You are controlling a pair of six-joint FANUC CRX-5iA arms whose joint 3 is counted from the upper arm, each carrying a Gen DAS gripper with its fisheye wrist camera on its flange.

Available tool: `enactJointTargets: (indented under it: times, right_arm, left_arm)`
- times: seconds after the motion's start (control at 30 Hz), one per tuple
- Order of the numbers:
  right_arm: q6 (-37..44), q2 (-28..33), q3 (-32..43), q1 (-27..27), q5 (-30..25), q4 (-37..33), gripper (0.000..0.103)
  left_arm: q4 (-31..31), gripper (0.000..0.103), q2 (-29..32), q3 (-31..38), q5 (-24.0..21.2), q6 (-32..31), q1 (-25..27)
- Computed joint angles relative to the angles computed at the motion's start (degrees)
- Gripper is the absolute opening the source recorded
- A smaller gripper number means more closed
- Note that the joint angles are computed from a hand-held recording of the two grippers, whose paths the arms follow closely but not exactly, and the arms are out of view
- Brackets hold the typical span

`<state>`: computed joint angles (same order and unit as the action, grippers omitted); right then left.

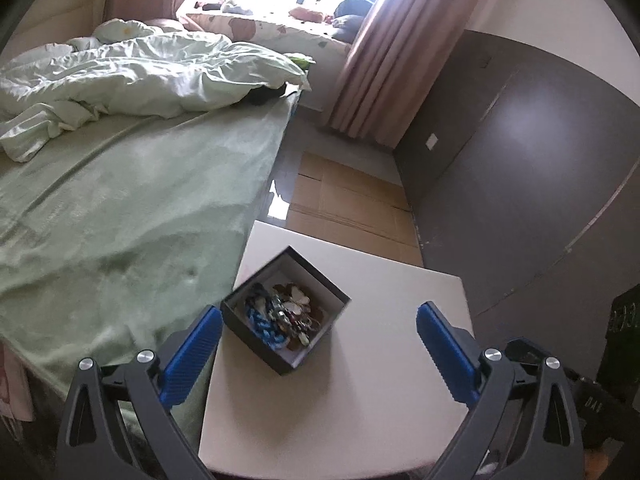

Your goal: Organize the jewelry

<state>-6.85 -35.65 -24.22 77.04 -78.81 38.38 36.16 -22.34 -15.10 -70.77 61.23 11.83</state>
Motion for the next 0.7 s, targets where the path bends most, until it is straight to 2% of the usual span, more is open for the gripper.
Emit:
enactJointTargets:
  times: [0.17,0.43,0.53,0.7]
  right_arm:
    - [-7.0,-1.2,0.8,13.2,-13.9,6.1,0.097]
    - [-16.7,0.4,2.4,31.0,-31.3,9.7,0.098]
    - [-21.3,1.0,2.4,37.4,-36.5,10.4,0.098]
    - [-26.8,3.5,3.1,45.5,-43.8,10.0,0.098]
  left_arm:
    - [1.1,0.094,-4.8,-1.3,-2.8,-2.7,2.3]
    - [4.9,0.094,-13.6,-3.8,-9.3,-10.3,10.2]
    - [7.7,0.094,-17.4,-5.1,-12.6,-14.6,15.6]
    - [15.1,0.094,-23.4,-7.9,-23.8,-23.7,30.8]
